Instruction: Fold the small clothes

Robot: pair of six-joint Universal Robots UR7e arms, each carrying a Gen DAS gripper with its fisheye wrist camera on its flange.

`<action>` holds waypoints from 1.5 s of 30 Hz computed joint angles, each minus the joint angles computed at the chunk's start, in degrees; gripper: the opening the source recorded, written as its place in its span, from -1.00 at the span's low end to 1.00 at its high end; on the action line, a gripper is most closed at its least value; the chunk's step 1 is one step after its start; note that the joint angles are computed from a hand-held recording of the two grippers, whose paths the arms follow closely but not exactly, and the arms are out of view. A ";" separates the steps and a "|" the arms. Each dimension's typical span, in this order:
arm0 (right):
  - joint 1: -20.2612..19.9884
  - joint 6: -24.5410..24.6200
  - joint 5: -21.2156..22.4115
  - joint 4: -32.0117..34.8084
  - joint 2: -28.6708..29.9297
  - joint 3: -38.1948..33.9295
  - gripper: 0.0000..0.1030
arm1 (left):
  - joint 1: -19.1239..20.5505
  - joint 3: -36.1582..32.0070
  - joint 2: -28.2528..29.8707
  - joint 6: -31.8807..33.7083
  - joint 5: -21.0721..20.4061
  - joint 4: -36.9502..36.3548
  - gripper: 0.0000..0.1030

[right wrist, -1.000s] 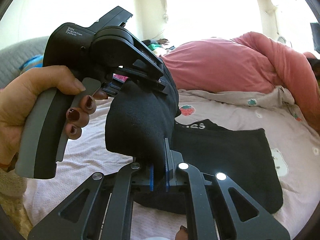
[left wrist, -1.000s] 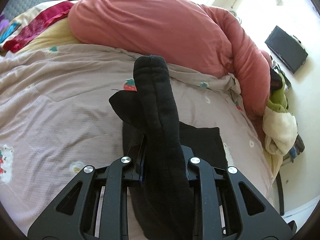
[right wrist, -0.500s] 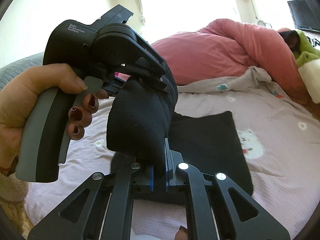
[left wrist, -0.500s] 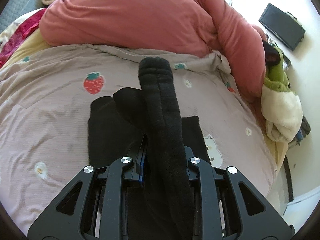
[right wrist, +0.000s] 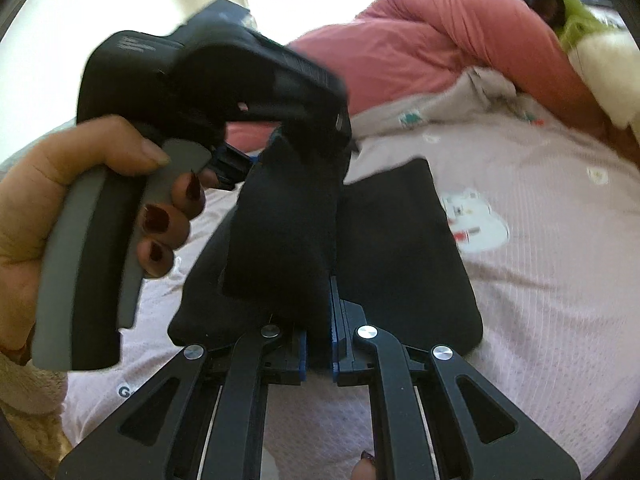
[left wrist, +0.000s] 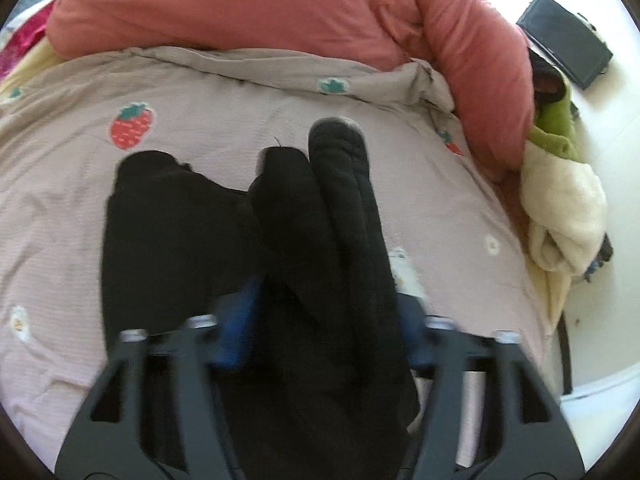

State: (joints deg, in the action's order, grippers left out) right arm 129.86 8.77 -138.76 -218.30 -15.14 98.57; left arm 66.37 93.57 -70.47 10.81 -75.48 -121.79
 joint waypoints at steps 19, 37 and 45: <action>-9.79 14.19 23.15 -0.05 -10.52 12.41 0.25 | 5.92 8.05 -7.38 10.47 4.21 -11.12 0.47; -9.21 8.59 10.64 10.54 -9.48 6.54 -0.17 | 6.71 11.72 -10.31 14.07 2.84 -13.16 0.47; -4.82 9.66 -1.55 14.78 -7.09 2.85 0.06 | 6.89 11.90 -11.59 14.02 2.33 -12.40 0.47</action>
